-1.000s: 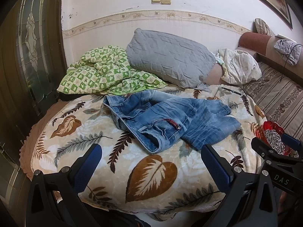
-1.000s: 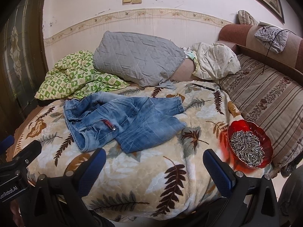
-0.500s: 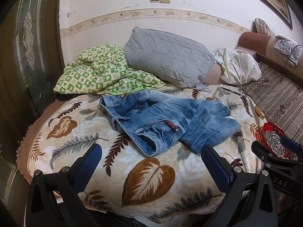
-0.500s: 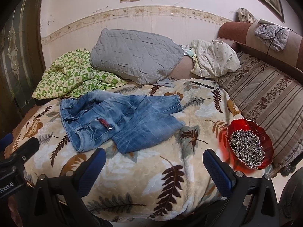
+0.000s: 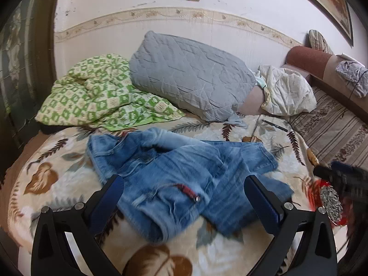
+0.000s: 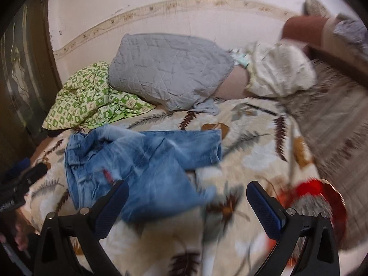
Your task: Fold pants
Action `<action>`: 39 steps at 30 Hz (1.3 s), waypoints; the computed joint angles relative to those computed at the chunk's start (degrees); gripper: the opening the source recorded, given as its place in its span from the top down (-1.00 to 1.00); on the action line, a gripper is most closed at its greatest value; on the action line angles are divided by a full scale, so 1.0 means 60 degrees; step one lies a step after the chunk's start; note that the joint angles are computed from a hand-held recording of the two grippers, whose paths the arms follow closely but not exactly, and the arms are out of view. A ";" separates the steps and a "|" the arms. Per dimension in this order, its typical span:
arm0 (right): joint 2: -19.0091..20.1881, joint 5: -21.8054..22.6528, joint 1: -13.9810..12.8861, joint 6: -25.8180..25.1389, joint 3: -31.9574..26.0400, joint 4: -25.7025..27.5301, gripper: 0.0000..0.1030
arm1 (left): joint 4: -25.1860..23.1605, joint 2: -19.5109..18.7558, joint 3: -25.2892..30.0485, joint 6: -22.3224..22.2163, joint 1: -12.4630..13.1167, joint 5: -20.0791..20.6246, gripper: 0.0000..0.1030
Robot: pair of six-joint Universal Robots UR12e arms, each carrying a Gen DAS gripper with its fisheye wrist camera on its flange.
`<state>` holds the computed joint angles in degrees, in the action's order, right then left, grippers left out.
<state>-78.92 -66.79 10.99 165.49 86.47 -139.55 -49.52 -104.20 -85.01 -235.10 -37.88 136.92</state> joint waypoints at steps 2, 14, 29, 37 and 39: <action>0.0806 0.0066 0.0058 -0.0303 -0.1097 0.0998 -1.00 | 0.0222 -0.0142 0.0052 0.0404 0.0207 -0.0187 -1.00; 0.4381 -0.0576 0.0391 0.0041 -0.5616 0.3998 -0.63 | 0.1077 -0.0870 0.0349 0.1893 0.0991 -0.0858 -1.00; 0.3541 0.1222 -0.0035 -0.1197 -0.4352 0.5144 -0.38 | 0.0197 -0.2546 0.3060 0.8778 0.2760 -0.6920 -1.00; 0.3351 0.1104 0.0018 -0.0877 -0.3730 0.4372 -0.21 | -0.1145 -0.3815 0.5025 0.9712 0.3128 -0.8888 -1.00; 0.3380 0.1134 -0.0004 -0.0602 -0.3714 0.4270 -0.19 | -0.1572 -0.4169 0.5601 1.0037 0.3173 -0.9232 -1.00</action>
